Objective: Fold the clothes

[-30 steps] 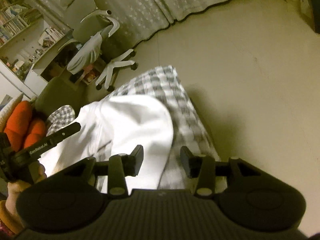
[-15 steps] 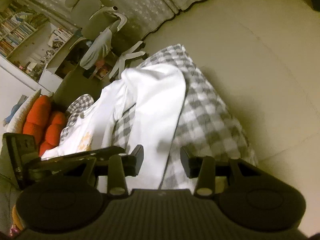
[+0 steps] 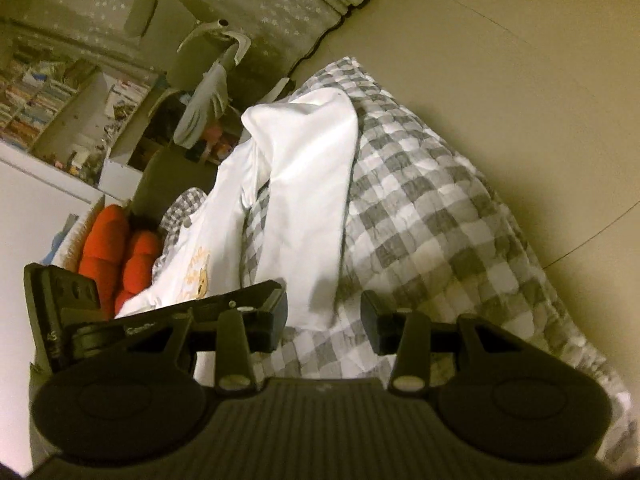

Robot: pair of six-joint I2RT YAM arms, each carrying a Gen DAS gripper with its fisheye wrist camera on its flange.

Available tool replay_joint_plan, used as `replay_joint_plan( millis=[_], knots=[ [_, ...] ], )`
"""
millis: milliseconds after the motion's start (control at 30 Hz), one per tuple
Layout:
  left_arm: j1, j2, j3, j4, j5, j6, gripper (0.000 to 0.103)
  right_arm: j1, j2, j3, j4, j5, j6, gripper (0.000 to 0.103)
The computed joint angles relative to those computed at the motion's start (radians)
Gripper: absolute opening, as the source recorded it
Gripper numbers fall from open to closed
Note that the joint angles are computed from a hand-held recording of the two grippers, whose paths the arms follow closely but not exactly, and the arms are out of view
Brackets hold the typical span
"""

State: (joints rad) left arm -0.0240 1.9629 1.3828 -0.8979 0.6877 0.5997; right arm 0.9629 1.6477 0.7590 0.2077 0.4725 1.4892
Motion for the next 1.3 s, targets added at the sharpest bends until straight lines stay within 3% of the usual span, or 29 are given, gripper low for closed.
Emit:
replay_joint_plan(
  millis=[67,133,200,333,467,533,700,833,1067,1200,1300],
  knots=[
    [0.003,0.004,0.001,-0.031,0.025,-0.015,0.007,0.003,0.008,-0.003,0.022,0.005,-0.002,0.037],
    [-0.002,-0.014,-0.025,-0.025,0.038,-0.023,0.007,0.000,0.008,0.002,0.010,0.000,-0.012,0.017],
    [-0.007,-0.029,-0.046,-0.025,0.052,-0.023,0.007,0.000,-0.009,0.005,-0.028,0.016,-0.022,0.009],
    [-0.027,-0.039,-0.065,-0.059,0.082,0.027,0.008,-0.014,-0.084,0.002,-0.144,0.054,-0.057,0.007],
    [-0.052,-0.065,-0.085,-0.023,0.075,0.040,0.011,-0.063,-0.159,0.070,-0.425,0.116,-0.119,0.006],
    [-0.058,-0.073,-0.084,0.008,0.070,0.037,0.012,-0.101,-0.199,0.073,-0.507,0.133,-0.141,0.006],
    [-0.051,-0.041,-0.014,0.070,0.062,0.006,0.015,-0.226,-0.251,0.073,-0.617,0.148,-0.216,0.006],
    [-0.048,-0.025,0.029,0.175,0.045,-0.038,0.015,-0.318,-0.219,0.085,-0.644,0.151,-0.286,0.006],
    [-0.066,0.037,0.063,0.411,0.011,-0.136,0.015,-0.457,-0.111,0.076,-0.537,0.098,-0.372,0.006],
    [-0.073,0.101,0.083,0.474,-0.018,-0.161,0.015,-0.502,-0.018,0.054,-0.450,0.046,-0.366,0.006],
    [-0.069,0.157,0.121,0.444,-0.021,-0.185,0.015,-0.520,0.045,0.039,-0.388,0.006,-0.351,0.006]
  ],
)
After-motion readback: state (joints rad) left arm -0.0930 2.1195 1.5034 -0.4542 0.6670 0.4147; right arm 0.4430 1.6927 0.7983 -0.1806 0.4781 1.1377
